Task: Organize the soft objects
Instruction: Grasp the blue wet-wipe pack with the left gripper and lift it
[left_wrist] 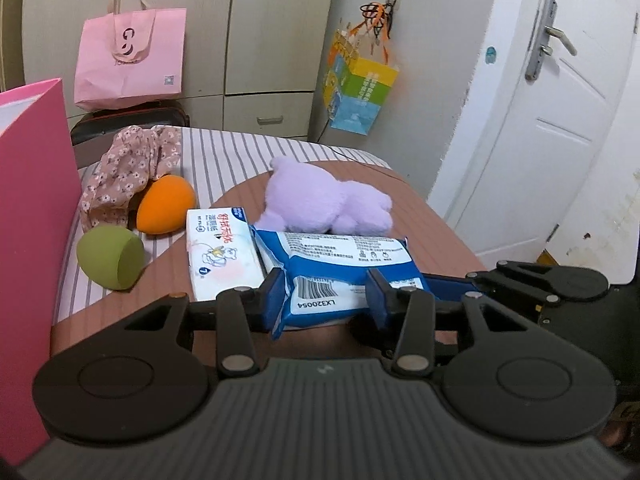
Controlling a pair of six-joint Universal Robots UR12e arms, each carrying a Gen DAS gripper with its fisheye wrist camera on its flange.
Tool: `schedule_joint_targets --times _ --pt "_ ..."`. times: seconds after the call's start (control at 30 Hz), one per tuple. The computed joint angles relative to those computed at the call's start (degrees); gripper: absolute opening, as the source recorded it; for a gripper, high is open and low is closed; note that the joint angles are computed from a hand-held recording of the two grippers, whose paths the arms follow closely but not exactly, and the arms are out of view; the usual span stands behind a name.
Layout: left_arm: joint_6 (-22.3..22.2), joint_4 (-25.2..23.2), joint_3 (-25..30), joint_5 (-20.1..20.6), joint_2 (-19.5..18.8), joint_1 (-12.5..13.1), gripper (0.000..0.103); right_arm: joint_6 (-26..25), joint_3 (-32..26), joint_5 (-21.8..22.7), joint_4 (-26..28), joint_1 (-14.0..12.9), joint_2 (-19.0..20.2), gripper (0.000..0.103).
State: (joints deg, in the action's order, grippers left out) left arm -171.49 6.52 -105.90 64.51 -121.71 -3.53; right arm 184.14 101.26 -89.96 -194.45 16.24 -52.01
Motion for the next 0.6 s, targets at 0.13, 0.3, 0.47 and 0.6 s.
schedule_joint_targets --times 0.13,0.3,0.47,0.6 --pt "2.23 0.87 -1.47 0.01 0.96 0.17 0.042 0.13 0.67 -0.88 0.16 0.41 -0.66 0.057" --pt "3.17 -0.95 -3.14 -0.59 2.82 0.9 0.042 2.81 1.64 0.01 0.87 0.7 -1.54 0.059" --pt "2.49 -1.17 -4.87 0.15 4.29 1.48 0.042 2.61 2.5 1.95 1.51 1.11 -2.41 0.061" --pt "2.75 -2.59 -5.84 -0.89 5.46 2.19 0.042 1.37 2.99 1.33 2.18 1.88 -3.06 0.061"
